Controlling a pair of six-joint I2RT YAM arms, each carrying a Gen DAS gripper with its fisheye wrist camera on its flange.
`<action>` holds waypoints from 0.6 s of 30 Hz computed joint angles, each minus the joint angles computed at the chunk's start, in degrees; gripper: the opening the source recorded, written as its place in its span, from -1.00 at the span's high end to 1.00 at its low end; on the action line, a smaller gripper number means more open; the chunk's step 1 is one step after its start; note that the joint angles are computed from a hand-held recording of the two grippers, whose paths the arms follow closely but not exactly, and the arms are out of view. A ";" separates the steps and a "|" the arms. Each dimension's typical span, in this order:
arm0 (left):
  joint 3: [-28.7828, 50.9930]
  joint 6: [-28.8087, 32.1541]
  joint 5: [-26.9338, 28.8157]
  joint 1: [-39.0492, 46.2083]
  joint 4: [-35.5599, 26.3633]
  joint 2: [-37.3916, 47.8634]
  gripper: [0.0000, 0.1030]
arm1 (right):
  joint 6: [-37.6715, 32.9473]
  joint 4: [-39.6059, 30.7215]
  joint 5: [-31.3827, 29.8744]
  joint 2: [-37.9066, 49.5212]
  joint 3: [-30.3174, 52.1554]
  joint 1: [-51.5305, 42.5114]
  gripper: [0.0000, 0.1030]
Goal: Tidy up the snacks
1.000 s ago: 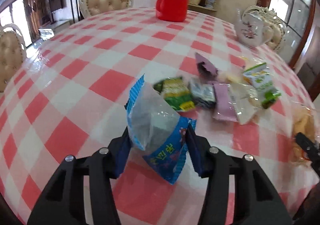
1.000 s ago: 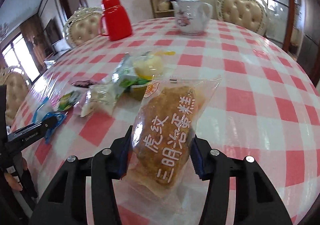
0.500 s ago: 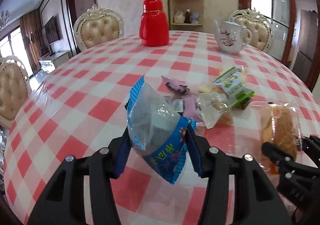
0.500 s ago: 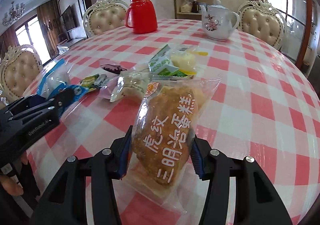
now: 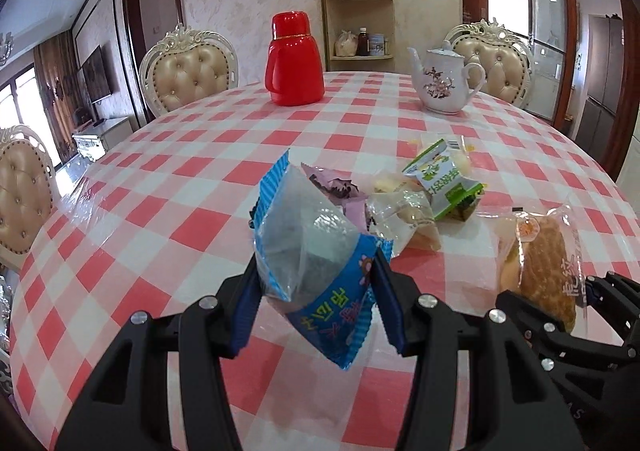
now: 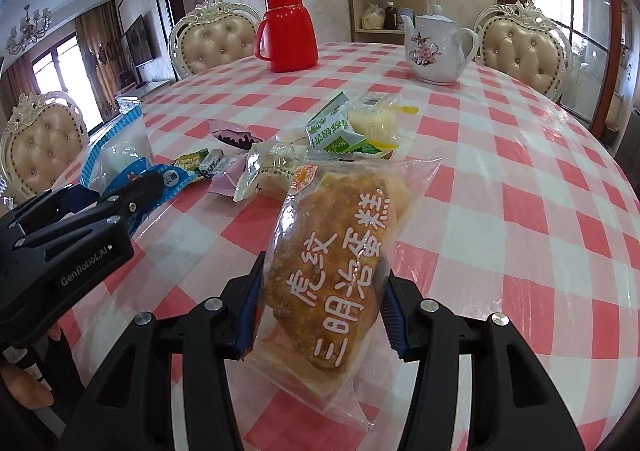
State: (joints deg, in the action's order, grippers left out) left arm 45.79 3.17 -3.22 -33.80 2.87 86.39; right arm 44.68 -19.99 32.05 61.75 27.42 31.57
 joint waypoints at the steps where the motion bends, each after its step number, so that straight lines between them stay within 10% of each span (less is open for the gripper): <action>1: -0.20 0.04 -0.03 -0.10 0.11 -0.14 -0.01 | 0.03 -0.09 0.04 -0.14 -0.01 -0.06 0.02; 18: -7.17 -0.94 0.00 1.06 2.29 -6.47 -0.02 | 5.50 -1.69 2.76 1.08 0.60 4.81 0.02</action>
State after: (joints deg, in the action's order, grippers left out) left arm 38.63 2.23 -3.22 -32.74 5.16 79.92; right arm 50.18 -21.67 34.81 62.83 28.02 36.38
